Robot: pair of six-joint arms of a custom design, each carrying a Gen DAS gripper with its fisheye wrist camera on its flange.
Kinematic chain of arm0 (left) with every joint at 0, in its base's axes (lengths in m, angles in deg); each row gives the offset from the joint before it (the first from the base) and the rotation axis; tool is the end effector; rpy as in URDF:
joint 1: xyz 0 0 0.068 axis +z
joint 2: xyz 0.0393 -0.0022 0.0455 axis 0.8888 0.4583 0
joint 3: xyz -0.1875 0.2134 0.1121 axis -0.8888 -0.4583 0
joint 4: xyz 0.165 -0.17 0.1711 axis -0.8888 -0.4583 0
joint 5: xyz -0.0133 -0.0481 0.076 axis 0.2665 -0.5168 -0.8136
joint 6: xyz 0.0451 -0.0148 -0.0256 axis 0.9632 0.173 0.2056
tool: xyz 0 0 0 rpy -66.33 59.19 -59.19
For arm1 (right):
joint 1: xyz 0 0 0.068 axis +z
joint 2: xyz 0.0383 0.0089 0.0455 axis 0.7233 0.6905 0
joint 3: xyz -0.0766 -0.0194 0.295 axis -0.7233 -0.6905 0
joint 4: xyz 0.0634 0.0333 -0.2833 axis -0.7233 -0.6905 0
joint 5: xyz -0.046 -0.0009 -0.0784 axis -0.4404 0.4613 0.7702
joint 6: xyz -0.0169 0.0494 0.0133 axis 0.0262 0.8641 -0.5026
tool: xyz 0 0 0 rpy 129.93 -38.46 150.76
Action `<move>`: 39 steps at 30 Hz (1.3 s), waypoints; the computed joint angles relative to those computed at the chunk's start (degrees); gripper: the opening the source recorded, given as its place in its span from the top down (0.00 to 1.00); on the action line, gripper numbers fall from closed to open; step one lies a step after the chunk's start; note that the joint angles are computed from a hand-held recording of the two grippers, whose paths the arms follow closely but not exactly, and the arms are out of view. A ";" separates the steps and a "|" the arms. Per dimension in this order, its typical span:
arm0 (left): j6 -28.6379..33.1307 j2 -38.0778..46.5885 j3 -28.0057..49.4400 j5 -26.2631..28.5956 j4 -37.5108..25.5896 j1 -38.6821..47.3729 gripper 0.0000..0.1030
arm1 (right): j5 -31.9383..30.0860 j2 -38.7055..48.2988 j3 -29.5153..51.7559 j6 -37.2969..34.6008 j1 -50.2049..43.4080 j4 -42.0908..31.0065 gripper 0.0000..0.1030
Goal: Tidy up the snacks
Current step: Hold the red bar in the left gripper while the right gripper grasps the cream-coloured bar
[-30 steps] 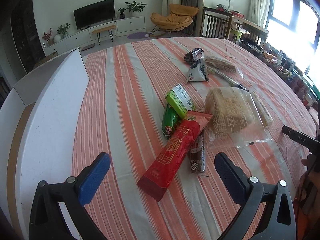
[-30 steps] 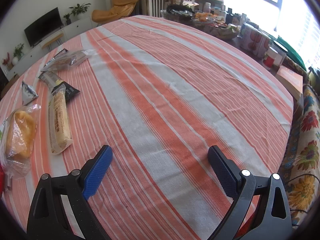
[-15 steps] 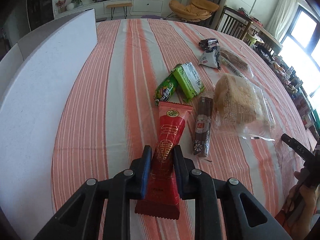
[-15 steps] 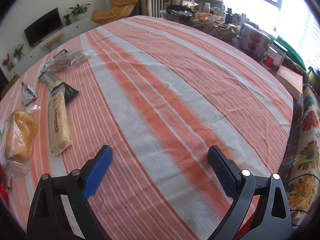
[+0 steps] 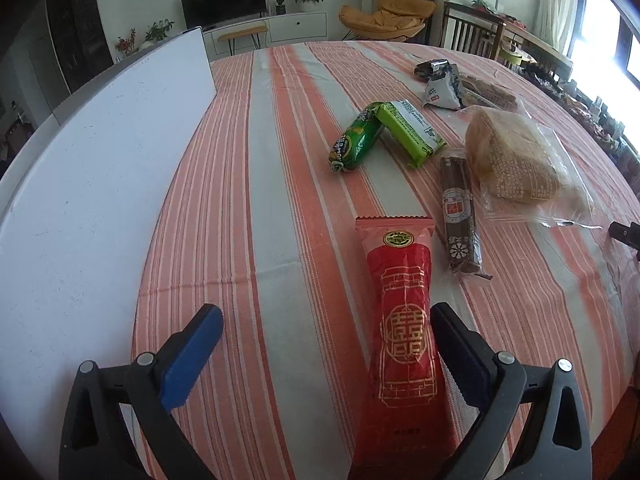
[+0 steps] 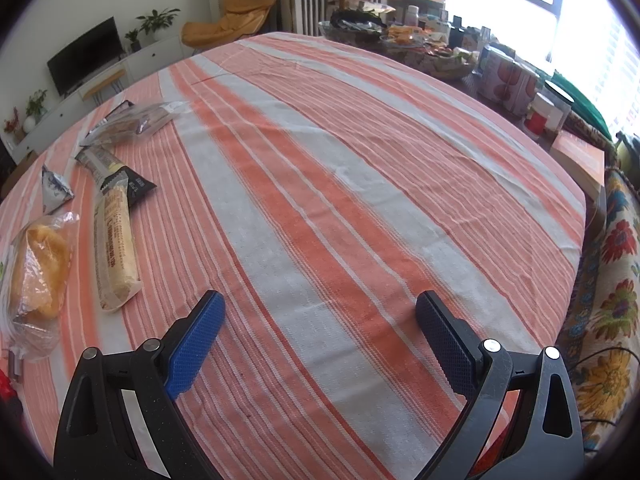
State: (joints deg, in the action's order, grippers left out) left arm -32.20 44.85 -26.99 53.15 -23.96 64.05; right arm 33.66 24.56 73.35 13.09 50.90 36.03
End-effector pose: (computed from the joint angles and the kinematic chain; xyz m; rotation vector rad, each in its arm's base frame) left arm 0.1903 0.0142 0.1313 -0.7239 2.4660 0.2029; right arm 0.3939 0.0342 0.1359 -0.2170 2.5300 0.1009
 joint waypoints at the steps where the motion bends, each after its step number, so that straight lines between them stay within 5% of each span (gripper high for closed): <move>1: -0.12 -0.11 -0.09 -0.36 -0.10 0.21 0.00 | 0.04 -0.08 -0.16 0.02 0.05 0.11 0.05; 39: -0.05 0.00 -0.43 -1.09 0.85 -0.14 0.00 | 0.16 -0.19 -0.53 0.04 0.12 0.53 0.05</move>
